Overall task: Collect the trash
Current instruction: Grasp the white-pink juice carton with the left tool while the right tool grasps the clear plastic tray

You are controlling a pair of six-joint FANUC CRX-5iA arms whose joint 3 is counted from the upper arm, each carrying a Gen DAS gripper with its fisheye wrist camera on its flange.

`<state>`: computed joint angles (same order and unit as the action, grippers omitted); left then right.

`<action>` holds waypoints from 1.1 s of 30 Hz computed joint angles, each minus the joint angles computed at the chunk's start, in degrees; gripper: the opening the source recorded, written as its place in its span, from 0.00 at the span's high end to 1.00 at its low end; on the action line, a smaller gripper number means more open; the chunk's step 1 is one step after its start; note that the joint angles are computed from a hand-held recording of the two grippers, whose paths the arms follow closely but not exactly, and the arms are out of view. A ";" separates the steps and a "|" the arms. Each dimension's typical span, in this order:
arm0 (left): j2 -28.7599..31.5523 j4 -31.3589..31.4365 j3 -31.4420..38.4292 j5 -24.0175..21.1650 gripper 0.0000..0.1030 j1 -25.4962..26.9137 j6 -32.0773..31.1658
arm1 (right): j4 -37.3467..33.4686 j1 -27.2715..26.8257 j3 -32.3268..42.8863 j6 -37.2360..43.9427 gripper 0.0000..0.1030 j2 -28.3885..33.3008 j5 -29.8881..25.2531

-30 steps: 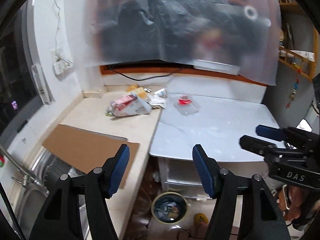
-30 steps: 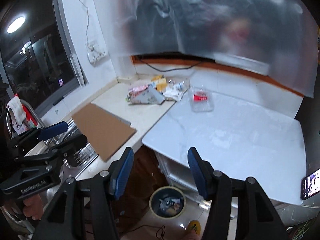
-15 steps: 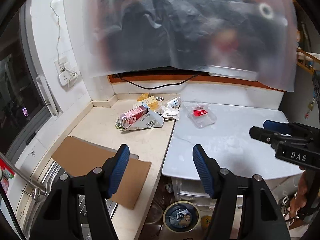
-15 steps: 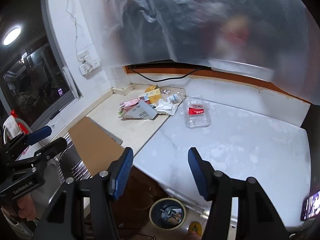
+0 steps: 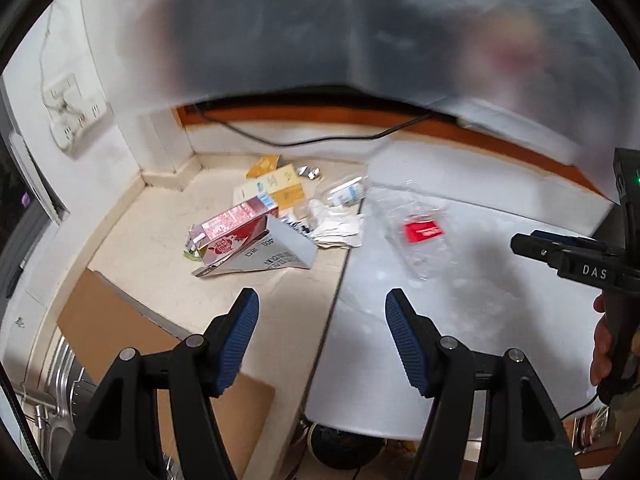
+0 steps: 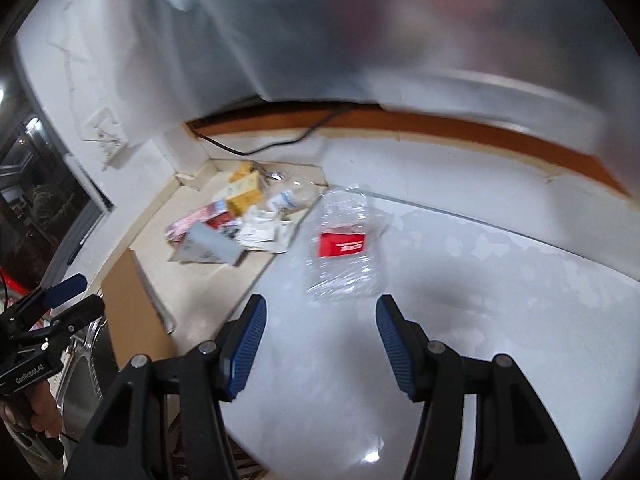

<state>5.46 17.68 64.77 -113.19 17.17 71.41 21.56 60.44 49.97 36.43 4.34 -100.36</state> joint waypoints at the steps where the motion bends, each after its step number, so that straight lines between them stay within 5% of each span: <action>1: 0.54 -0.64 -0.51 0.29 0.38 -0.32 0.57 | -1.71 -1.69 -1.02 0.54 0.44 -0.26 0.77; 7: 2.54 -4.54 -3.03 2.27 0.38 -0.64 1.39 | -15.82 -13.56 -3.14 6.52 0.44 2.34 4.12; 12: 4.38 -6.85 -2.01 2.39 0.38 0.08 -0.56 | -21.02 -17.08 -1.65 10.56 0.48 5.89 4.07; 19: 8.12 -9.82 1.58 1.33 0.38 -0.38 -6.91 | -19.85 -16.95 -0.46 13.16 0.53 8.43 4.45; 27: 9.80 -11.12 0.04 2.59 0.38 -2.60 -17.98 | -19.48 -17.66 -3.24 11.72 0.84 6.48 6.08; 33: 8.61 -16.31 -4.94 5.90 0.39 -4.79 -26.76 | -18.47 -16.63 -4.54 11.72 0.87 4.69 5.75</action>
